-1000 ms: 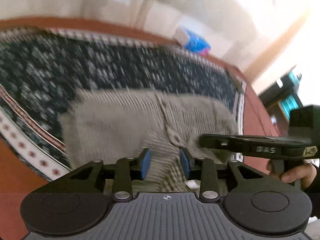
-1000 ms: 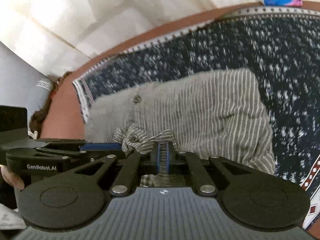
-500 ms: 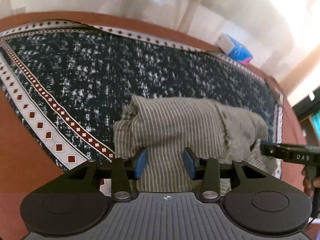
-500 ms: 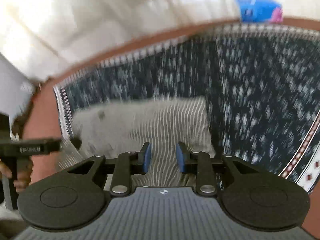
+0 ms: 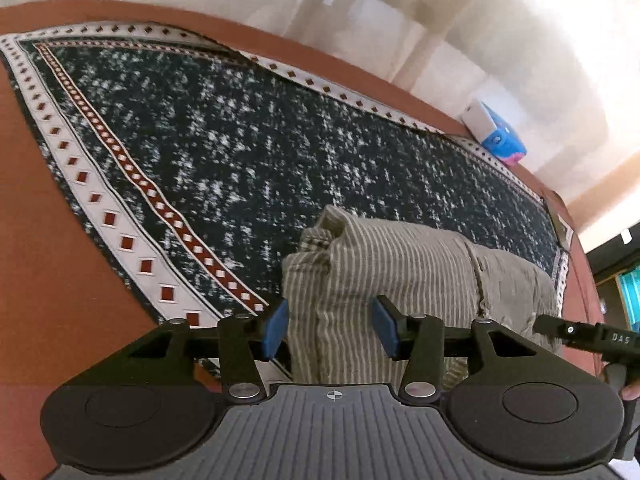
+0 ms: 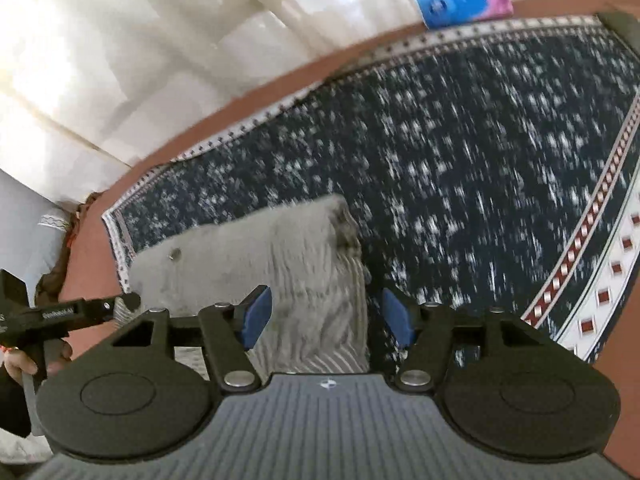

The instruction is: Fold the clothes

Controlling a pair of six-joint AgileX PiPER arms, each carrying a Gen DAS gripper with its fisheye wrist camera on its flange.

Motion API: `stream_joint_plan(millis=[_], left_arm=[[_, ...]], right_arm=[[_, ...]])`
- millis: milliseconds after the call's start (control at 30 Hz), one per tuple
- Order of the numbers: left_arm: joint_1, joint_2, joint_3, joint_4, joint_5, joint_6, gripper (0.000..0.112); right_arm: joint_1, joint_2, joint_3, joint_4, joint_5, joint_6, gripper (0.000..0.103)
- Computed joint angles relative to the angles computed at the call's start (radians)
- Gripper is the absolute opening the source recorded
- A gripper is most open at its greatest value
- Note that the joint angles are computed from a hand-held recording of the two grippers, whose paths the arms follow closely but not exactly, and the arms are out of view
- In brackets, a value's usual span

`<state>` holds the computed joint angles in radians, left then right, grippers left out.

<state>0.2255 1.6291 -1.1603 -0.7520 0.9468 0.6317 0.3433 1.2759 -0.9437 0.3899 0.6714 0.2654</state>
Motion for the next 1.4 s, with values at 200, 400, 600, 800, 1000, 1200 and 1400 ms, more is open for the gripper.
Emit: stream_joint_plan(millis=[200,400,600,800,1000,1200,1400], left_arm=[[-0.011,0.012,0.018,0.010,-0.008,0.004,0.067],[0.030,-0.010,0.031,-0.002,0.025,0.005,0.064],[0.004,-0.004,0.044,-0.002,0.017,0.005,0.068],[0.033,-0.009,0.040,0.008,0.096,0.019,0.068],[0.063,0.032,0.021,-0.068,0.202,0.040,0.068],[0.043,0.034,0.019,-0.068,0.179,0.013,0.068],[-0.042,-0.002,0.036,-0.057,0.115,0.009,0.051]], right_arm=[[-0.005,0.013,0.034,0.082,0.014,-0.054,0.066],[0.004,-0.007,0.071,0.119,0.007,-0.065,0.067],[0.014,0.002,0.068,0.113,0.001,-0.061,0.067],[0.017,-0.022,0.084,0.119,0.012,-0.051,0.067],[-0.008,-0.032,0.106,0.221,0.011,-0.110,0.067],[-0.003,-0.025,0.085,0.215,0.023,-0.086,0.067],[0.047,0.019,0.038,0.114,0.018,0.024,0.047]])
